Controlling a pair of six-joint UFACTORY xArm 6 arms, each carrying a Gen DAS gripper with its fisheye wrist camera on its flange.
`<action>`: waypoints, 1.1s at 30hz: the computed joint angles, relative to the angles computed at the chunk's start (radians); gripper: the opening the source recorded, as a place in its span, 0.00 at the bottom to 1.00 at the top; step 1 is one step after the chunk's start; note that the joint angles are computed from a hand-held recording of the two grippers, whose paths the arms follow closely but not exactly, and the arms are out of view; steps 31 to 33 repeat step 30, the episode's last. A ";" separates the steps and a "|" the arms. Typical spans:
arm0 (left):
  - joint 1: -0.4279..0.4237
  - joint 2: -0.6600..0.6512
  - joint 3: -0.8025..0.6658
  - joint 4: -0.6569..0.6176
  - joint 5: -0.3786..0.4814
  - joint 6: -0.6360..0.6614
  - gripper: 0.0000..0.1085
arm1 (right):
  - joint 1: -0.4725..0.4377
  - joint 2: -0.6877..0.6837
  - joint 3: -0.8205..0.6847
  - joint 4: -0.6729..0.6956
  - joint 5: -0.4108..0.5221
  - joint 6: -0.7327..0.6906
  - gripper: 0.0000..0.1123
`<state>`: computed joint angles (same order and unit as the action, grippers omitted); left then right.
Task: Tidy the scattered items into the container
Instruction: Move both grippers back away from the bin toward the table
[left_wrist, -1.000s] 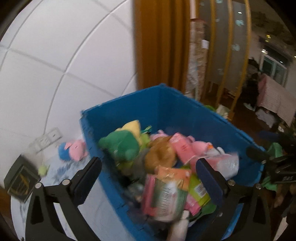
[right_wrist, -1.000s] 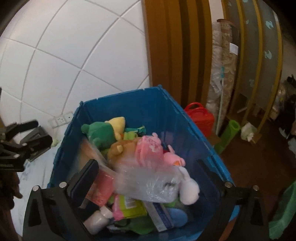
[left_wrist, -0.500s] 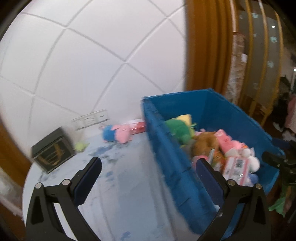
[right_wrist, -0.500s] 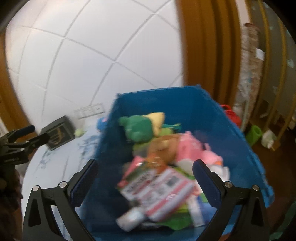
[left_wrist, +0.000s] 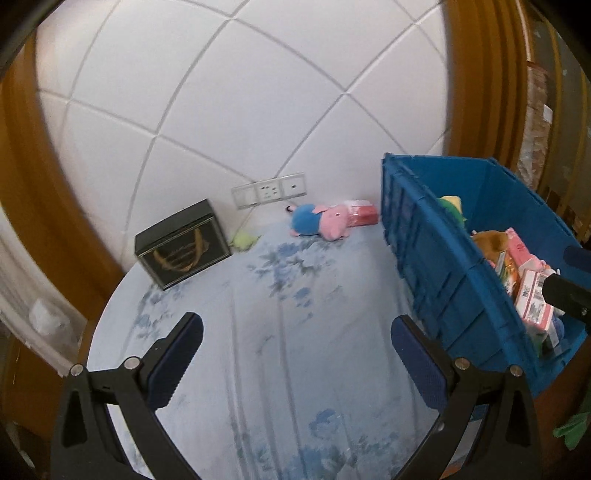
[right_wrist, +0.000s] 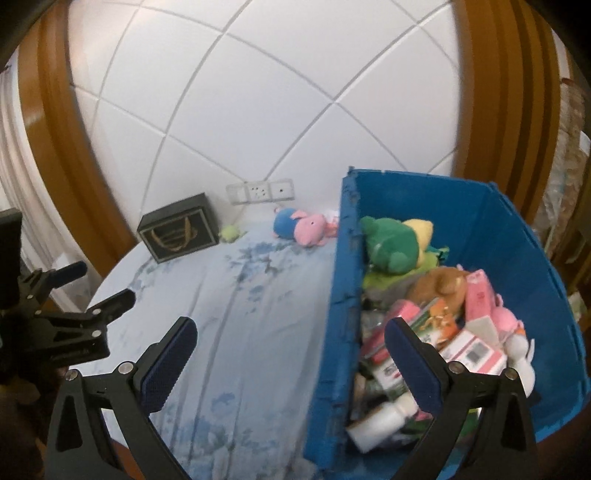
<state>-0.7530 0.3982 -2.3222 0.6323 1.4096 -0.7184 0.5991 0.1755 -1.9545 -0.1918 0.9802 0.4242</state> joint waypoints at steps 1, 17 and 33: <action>0.007 -0.056 0.083 0.000 -0.021 -0.018 0.95 | 0.009 0.009 -0.013 0.000 0.007 0.003 0.92; 0.078 -0.284 0.394 -0.006 -0.032 -0.132 0.95 | 0.114 0.134 -0.183 -0.040 0.115 0.053 0.92; 0.092 -0.334 0.484 -0.005 -0.128 -0.190 0.95 | 0.119 0.180 -0.236 -0.041 0.159 0.053 0.92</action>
